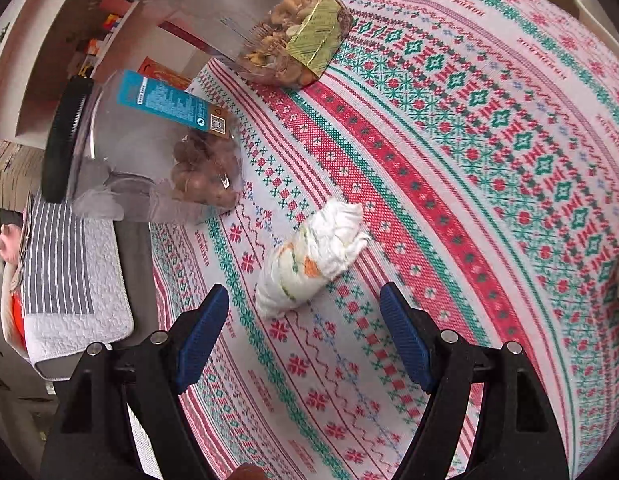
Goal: Collect trash
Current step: 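Grasp the white wrapped bundle with the left gripper while the right grasps the orange peel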
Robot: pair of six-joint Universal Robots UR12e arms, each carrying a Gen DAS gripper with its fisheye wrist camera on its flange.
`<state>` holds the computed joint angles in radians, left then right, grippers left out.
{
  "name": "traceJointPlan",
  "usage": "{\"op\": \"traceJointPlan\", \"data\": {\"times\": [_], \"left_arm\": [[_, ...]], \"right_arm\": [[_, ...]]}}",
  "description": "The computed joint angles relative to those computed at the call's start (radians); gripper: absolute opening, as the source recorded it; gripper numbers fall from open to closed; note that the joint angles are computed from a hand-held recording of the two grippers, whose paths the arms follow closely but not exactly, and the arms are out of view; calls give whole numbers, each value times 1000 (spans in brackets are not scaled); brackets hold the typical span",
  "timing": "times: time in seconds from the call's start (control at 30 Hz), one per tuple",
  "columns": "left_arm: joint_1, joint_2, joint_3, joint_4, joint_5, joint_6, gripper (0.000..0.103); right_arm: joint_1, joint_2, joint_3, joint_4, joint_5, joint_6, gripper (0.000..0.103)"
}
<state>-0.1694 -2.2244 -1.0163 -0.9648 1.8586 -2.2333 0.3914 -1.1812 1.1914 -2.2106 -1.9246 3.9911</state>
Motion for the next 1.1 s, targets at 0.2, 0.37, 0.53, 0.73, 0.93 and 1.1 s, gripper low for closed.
{"op": "traceJointPlan", "data": {"times": [0.2, 0.37, 0.53, 0.73, 0.93, 1.1], "left_arm": [[12, -58, 110, -104, -79, -51, 66], [32, -43, 107, -165, -172, -235, 44], [60, 46, -3, -161, -227, -381, 40], [102, 210, -170, -159, -332, -523, 40], [166, 353, -312, -151, -509, -675, 40], [174, 378, -351, -135, -545, -742, 40]], "right_arm": [[-1, 39, -50, 65, 35, -13, 95], [0, 58, -77, 121, 66, -21, 95], [-1, 82, -99, 164, 138, -46, 95], [-19, 141, -143, 224, 272, -19, 89], [-25, 197, -178, 282, 388, 38, 72], [-26, 229, -206, 314, 418, 40, 37]]}}
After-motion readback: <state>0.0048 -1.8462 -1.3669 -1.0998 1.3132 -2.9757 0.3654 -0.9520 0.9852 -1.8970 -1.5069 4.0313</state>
